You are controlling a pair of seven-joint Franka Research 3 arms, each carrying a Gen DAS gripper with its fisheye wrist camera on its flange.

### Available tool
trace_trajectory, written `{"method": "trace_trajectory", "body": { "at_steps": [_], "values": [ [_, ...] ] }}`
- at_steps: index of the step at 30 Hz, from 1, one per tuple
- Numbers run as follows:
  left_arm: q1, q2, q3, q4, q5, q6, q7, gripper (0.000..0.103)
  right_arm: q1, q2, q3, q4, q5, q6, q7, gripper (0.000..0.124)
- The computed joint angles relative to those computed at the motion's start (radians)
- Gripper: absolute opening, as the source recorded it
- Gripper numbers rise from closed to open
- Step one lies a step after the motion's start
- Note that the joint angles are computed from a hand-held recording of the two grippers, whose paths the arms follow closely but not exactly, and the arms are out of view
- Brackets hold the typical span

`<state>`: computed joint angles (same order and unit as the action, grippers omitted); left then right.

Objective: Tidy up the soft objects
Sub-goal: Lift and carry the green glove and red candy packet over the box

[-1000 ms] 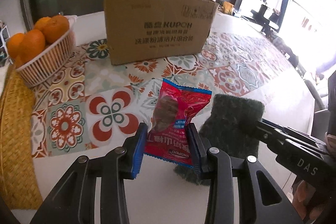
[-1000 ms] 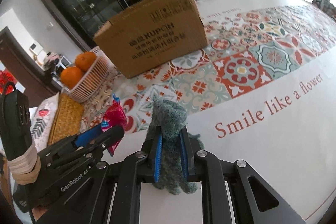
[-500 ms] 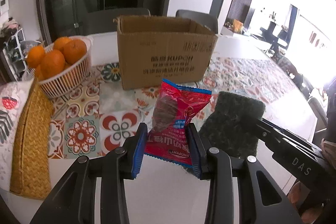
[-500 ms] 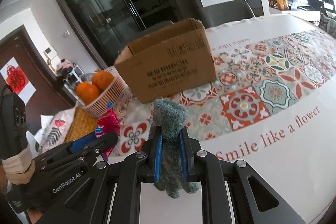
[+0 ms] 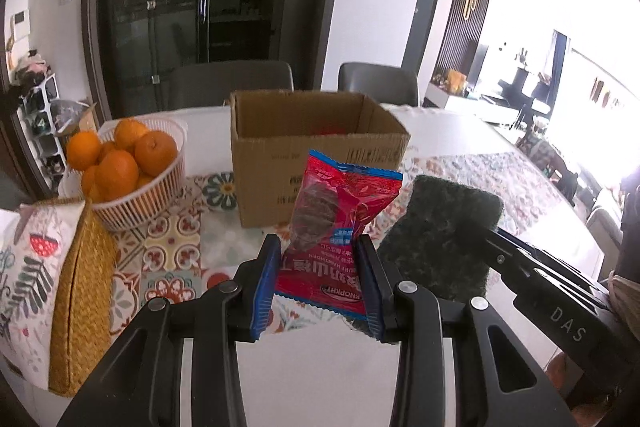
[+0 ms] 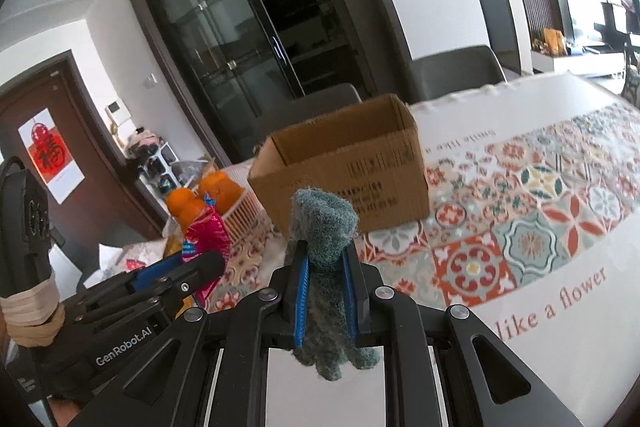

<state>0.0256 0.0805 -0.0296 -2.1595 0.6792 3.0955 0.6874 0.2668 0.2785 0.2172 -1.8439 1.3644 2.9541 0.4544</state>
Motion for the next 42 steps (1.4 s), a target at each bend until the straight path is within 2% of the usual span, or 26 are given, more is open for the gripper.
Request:
{"method": "trace_trajectory", "body": {
  "at_steps": [3,11,22,33,38,42],
  "values": [
    [-0.012,0.005,0.021,0.025,0.071,0.002,-0.066,0.038,-0.003,0.005,0.002,0.02,0.013,0.003,-0.015,0.016],
    [-0.011,0.042,0.03,0.103,0.104,-0.008,-0.074,0.038,-0.005,0.037,0.006,0.097,0.006,0.022,-0.02,0.016],
    [-0.004,0.106,0.025,0.201,-0.02,-0.02,0.068,0.038,-0.025,0.113,0.037,0.223,-0.1,0.037,0.043,0.016],
    [-0.003,0.217,0.025,0.372,-0.12,-0.07,0.204,0.038,-0.027,0.246,0.048,0.406,-0.352,0.048,0.242,0.016],
    [0.025,0.275,-0.014,0.464,-0.207,-0.112,0.321,0.038,-0.028,0.307,0.043,0.496,-0.483,0.037,0.355,0.016],
    [0.03,0.317,-0.025,0.538,-0.257,-0.151,0.395,0.038,-0.023,0.362,0.034,0.584,-0.582,0.015,0.447,0.016]
  ]
}}
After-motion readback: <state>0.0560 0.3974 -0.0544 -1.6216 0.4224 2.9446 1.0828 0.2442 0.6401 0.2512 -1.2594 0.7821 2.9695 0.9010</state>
